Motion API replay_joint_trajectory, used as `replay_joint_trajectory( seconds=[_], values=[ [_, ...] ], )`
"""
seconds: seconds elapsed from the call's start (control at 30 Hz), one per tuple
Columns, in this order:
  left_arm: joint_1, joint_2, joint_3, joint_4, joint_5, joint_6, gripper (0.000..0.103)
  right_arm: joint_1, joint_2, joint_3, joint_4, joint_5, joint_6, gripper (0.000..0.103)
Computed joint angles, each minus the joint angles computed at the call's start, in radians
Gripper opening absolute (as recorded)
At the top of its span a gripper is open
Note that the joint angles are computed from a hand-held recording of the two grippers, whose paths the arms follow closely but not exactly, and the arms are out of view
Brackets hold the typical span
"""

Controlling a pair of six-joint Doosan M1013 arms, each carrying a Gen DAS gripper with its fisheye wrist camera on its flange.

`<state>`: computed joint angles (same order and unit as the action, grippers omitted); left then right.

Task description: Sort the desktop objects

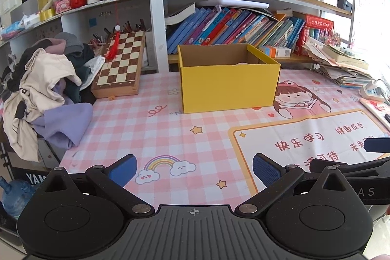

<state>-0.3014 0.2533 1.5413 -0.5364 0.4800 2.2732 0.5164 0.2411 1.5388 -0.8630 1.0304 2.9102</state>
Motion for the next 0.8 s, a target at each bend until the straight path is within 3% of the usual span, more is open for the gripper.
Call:
replay_joint_trajectory(
  seconds=[0.37, 0.57, 0.8],
  values=[
    [-0.005, 0.001, 0.001, 0.068, -0.020, -0.049, 0.102, -0.002, 0.016, -0.021, 0.019, 0.016, -0.028, 0.103],
    [-0.003, -0.003, 0.011, 0.023, -0.051, -0.004, 0.102, -0.005, 0.020, -0.027, 0.029, 0.011, -0.045, 0.103],
    [-0.006, 0.012, -0.009, 0.055, -0.016, -0.053, 0.102, -0.013, 0.023, -0.029, 0.047, 0.014, -0.066, 0.103]
  ],
)
